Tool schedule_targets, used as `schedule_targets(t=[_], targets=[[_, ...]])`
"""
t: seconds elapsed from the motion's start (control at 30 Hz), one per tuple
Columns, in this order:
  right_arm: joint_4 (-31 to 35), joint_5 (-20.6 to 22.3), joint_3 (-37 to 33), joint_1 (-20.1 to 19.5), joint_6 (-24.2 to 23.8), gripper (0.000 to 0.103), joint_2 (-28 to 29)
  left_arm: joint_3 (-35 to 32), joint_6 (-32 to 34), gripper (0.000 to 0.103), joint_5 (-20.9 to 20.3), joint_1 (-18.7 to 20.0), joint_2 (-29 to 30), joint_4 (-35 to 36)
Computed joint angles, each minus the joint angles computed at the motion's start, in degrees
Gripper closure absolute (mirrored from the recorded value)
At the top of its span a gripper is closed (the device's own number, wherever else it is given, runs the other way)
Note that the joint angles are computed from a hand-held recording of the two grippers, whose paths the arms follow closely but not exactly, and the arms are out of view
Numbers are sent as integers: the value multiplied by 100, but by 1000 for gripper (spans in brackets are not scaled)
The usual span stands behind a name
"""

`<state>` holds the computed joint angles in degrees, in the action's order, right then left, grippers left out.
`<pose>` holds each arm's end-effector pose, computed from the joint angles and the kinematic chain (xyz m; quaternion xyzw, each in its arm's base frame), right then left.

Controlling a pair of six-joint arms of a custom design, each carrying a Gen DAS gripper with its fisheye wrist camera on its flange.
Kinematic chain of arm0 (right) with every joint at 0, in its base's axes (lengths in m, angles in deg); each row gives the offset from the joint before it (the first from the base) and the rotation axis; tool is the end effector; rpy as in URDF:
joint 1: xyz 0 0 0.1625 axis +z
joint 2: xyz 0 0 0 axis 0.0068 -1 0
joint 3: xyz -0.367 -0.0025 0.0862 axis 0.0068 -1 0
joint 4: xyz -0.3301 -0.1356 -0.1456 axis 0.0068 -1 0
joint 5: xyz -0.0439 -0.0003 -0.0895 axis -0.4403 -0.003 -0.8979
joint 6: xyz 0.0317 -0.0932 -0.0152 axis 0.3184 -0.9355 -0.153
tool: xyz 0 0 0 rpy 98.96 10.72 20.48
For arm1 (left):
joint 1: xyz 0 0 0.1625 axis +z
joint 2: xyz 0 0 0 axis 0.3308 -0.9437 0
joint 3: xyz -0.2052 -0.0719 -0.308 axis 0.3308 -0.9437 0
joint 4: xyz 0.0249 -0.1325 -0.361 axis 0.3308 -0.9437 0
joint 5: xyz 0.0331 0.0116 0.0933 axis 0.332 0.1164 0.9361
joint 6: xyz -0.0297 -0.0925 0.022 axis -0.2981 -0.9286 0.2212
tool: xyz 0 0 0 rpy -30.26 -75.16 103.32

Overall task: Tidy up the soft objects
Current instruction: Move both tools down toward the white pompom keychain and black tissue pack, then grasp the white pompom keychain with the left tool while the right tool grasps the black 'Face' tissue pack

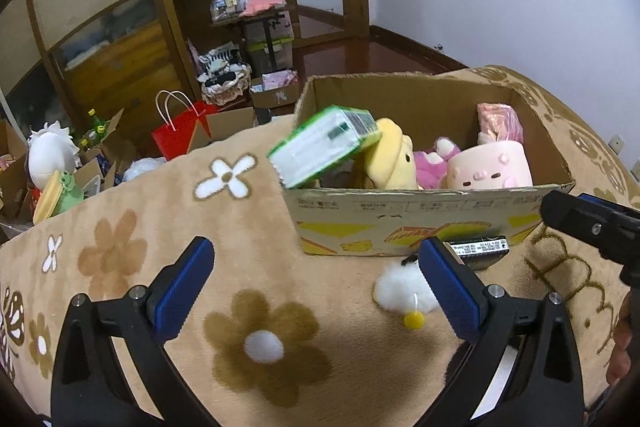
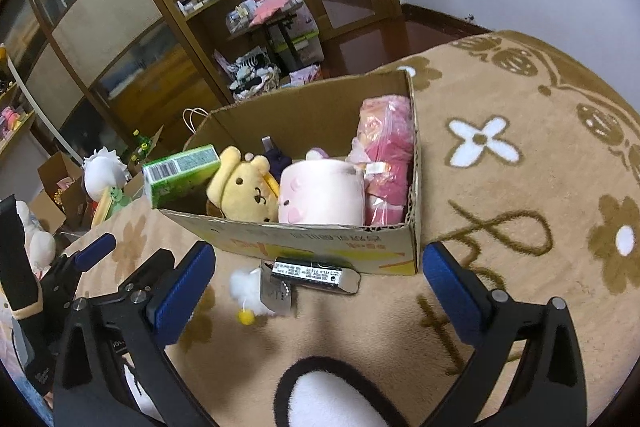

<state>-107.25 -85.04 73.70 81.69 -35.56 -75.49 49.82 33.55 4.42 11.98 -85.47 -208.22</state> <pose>0.0395 -0.4924 0.4072 0.0589 -0.9146 0.3363 0.2168 -0.4392 -0.5190 0.0076 0.2219 0.8561 -0.3024 0.3556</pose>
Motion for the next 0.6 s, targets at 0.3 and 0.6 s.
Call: schedule_targets(t=[0.3,0.6], targets=[[106,-59,-128,-73,60,0,241,-121,387,2,-333,102,235,-287],[303,-87,-252,-155,184,0,428,-322,496,2,-577,198,474,-121]])
